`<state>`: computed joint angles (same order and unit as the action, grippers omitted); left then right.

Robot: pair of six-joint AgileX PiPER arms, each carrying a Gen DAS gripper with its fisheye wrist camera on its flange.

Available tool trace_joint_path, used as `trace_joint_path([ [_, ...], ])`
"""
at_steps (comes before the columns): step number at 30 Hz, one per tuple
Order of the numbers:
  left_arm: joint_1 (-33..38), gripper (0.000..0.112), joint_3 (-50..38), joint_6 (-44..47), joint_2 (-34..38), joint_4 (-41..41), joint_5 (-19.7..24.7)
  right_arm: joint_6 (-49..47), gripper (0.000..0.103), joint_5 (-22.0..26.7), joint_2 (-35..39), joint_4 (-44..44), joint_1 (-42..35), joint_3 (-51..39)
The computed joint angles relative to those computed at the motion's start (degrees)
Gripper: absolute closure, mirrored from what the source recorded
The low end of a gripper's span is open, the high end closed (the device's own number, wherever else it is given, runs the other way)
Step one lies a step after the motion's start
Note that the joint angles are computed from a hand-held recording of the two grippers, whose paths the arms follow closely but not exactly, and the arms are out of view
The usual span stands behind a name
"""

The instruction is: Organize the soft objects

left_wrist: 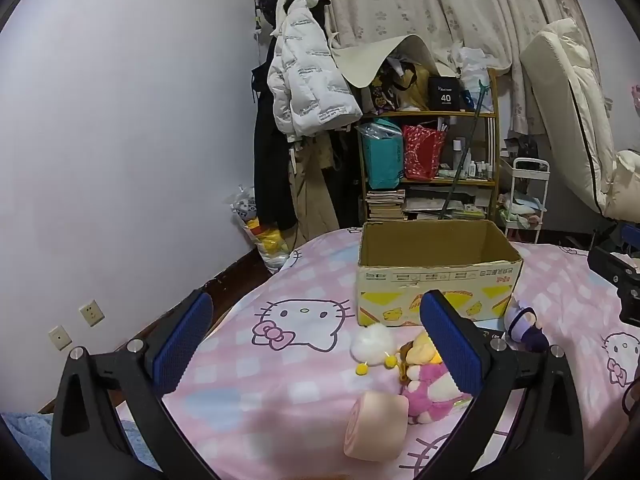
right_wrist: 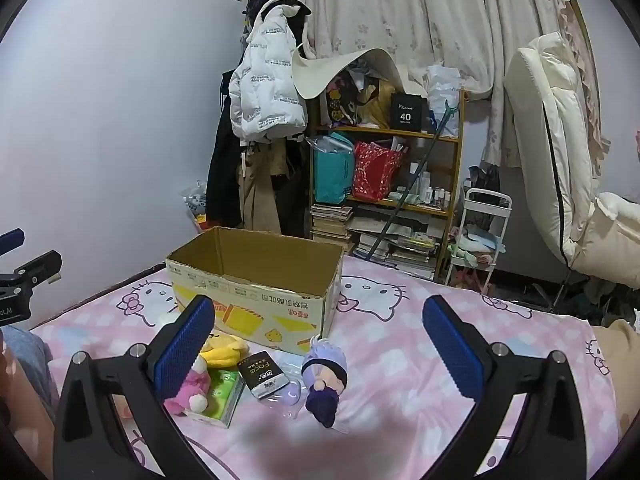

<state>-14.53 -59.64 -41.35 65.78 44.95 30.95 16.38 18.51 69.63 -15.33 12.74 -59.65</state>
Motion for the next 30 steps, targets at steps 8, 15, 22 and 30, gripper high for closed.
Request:
trace_joint_path([
  [8,1.5,0.010,0.2,1.9,0.1,-2.1,-1.3,0.9,0.000,0.8,0.2,-0.3,-0.1,-0.6],
  [15,1.7,0.010,-0.8,4.0,0.8,-3.2,-0.1,-2.3,0.000,0.2,0.0,3.3,-1.5,-0.4],
  [22,-0.6,0.010,-1.2,1.7,1.0,-0.5,2.2,1.5,0.000,0.0,0.0,0.2,-1.2,0.0],
  [30,-0.5,0.010,-1.3,2.1,1.1,-1.0,2.0,0.7,0.000,0.3,0.3,1.1,-1.5,-0.1],
])
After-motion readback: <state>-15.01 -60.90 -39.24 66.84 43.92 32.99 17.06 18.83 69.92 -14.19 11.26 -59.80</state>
